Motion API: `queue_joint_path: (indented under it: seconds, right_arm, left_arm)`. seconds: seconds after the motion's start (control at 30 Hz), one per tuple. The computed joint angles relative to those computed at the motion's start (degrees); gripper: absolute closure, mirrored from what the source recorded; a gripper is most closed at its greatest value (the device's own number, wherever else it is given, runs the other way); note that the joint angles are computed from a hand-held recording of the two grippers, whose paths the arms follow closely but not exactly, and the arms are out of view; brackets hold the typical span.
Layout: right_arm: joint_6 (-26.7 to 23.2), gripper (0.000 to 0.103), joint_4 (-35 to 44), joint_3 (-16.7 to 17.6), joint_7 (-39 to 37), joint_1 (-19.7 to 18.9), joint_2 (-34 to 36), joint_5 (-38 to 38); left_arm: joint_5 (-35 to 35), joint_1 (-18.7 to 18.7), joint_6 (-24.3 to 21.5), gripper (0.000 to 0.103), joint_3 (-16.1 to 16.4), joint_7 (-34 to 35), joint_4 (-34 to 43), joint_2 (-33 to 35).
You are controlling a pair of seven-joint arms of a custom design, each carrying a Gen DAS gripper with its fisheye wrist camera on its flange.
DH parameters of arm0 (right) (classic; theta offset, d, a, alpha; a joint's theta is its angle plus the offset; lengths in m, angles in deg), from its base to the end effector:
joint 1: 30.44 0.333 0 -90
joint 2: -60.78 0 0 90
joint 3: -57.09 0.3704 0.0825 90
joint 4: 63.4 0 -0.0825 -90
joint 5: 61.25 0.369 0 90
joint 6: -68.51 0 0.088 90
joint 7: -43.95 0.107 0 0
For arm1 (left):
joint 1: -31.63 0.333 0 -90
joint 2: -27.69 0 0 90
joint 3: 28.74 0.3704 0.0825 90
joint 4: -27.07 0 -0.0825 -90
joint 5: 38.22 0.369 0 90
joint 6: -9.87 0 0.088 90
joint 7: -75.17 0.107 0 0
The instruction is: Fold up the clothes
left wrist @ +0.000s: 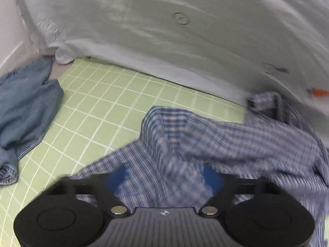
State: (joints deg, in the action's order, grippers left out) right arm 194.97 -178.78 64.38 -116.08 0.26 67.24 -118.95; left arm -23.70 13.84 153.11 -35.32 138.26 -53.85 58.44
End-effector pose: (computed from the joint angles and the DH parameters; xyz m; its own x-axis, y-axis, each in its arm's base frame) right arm 0.4803 0.3356 0.4811 -0.5734 -0.8125 -0.1050 -0.5215 0.4608 -0.7181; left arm 0.7044 -0.2962 0.5063 -0.1046 -0.9917 0.0752 -0.8420 0.0481 -0.5373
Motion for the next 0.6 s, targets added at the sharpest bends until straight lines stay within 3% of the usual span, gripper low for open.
queue_joint_path:
  seconds: [0.1, 0.2, 0.33, 0.37, 0.43, 0.47, 0.5, 0.6]
  right_arm:
    - [4.35, 0.007, -4.34, 1.12, 4.69, 0.7, -2.77, -0.02]
    - [9.88, 0.007, -6.72, 2.24, 5.91, 0.91, -3.09, 1.25]
    - [11.7, 0.011, -6.48, 2.95, 7.97, 2.57, -1.14, 0.21]
    - [12.19, 0.02, -6.43, 2.97, 8.6, 3.04, -0.71, -0.33]
    - [12.53, 0.048, -6.22, 2.89, 10.02, 4.04, 0.0, -1.86]
    - [12.11, 0.069, -5.74, 2.94, 9.63, 4.51, 0.41, -1.76]
    - [11.35, 0.085, -5.02, 3.01, 8.55, 4.96, 0.87, -1.08]
    - [6.88, 0.095, -2.93, 3.56, 7.44, 7.41, 1.12, -1.89]
  left_arm:
    - [-1.8, 0.85, 1.3, 0.012, -2.01, 1.49, -8.69, -6.19]
    - [-4.25, 1.52, 1.88, 0.011, -3.6, 1.78, -17.24, -12.36]
    - [-8.17, 2.59, 3.13, 0.011, -5.49, 3.38, -26.83, -19.73]
    - [-9.26, 2.84, 3.48, 0.011, -5.86, 4.06, -29.01, -21.49]
    - [-10.45, 3.03, 4.44, 0.011, -6.24, 4.85, -33.01, -24.99]
    - [-10.78, 3.1, 5.17, 0.011, -6.3, 4.97, -35.0, -26.81]
    - [-11.22, 3.22, 5.89, 0.011, -6.34, 5.13, -36.87, -28.58]
    - [-13.33, 3.75, 7.04, 0.011, -6.19, 6.51, -41.61, -33.05]
